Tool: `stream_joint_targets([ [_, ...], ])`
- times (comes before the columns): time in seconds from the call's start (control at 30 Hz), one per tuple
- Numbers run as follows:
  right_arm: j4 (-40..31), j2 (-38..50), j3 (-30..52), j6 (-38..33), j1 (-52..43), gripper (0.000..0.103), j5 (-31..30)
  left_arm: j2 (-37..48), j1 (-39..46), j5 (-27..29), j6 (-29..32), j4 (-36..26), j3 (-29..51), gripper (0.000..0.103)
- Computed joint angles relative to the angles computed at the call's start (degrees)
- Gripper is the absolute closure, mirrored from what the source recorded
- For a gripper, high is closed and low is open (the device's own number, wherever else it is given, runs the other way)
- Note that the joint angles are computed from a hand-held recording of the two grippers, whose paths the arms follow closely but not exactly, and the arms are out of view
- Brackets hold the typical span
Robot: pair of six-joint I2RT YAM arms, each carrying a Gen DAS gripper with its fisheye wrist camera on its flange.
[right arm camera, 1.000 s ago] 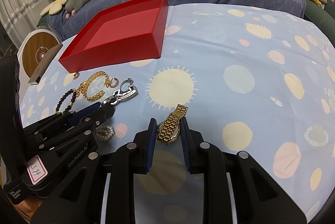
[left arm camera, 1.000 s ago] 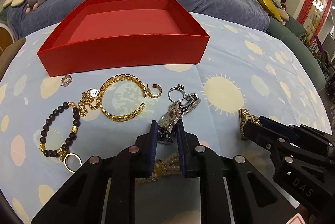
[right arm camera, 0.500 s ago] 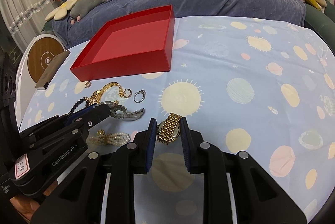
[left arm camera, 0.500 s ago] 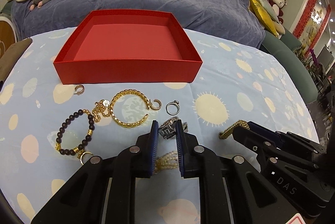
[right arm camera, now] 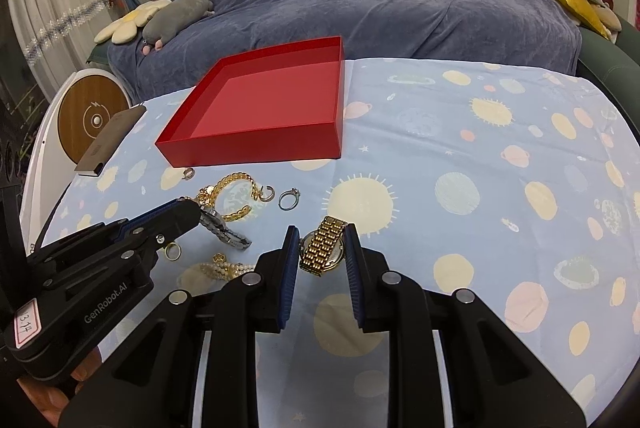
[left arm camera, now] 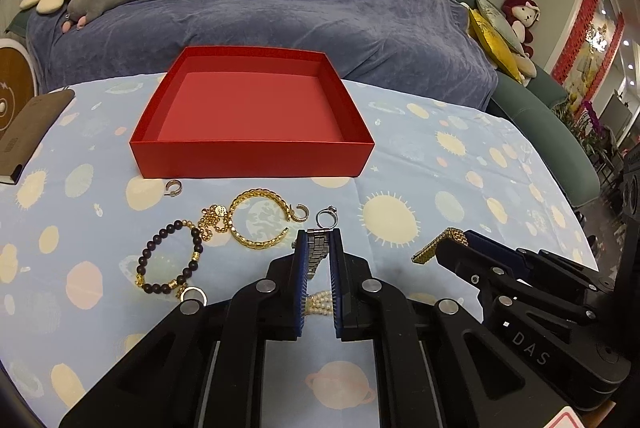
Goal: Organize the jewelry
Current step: 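Carry both watches into the red box and open both tools, then lift both tools out of the red box toward the jewelry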
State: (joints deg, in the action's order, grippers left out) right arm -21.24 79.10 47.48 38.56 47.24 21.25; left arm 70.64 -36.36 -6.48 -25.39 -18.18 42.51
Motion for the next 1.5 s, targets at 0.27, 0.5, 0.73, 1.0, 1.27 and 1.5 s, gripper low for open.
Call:
stream_joint_targets([
  [0.27, -2.0, -1.6, 3.4, -0.9, -0.9, 0.081, -2.0, -3.2, 2.3, 2.9, 0.7, -4.3, 3.0, 0.096],
  [0.5, -6.8, 8.0, 22.2, -10.9, -7.1, 0.081, -7.9, 1.9, 12.0, 7.9, 9.5, -10.2, 16.4, 0.096],
  [0.73, -8.8, 28.9, 46.3, -16.1, -16.0, 0.081, -16.2, 20.8, 21.9, 13.2, 15.8, -10.0, 35.5, 0.096],
  [1.0, -14.8, 53.1, 74.2, -16.9, -22.0, 0.081, -21.6, 43.6, 25.9, 13.2, 17.0, -8.5, 55.3, 0.096],
  [1.27, -27.4, 71.7, 100.9, -21.5, -23.6, 0.081, -21.2, 58.2, 26.9, 11.8, 18.0, -10.6, 69.4, 0.096],
  [1.5, -16.7, 59.8, 78.3, -22.4, -23.9, 0.068, -22.1, 55.7, 26.9, 9.1, 16.3, -9.2, 63.3, 0.078],
])
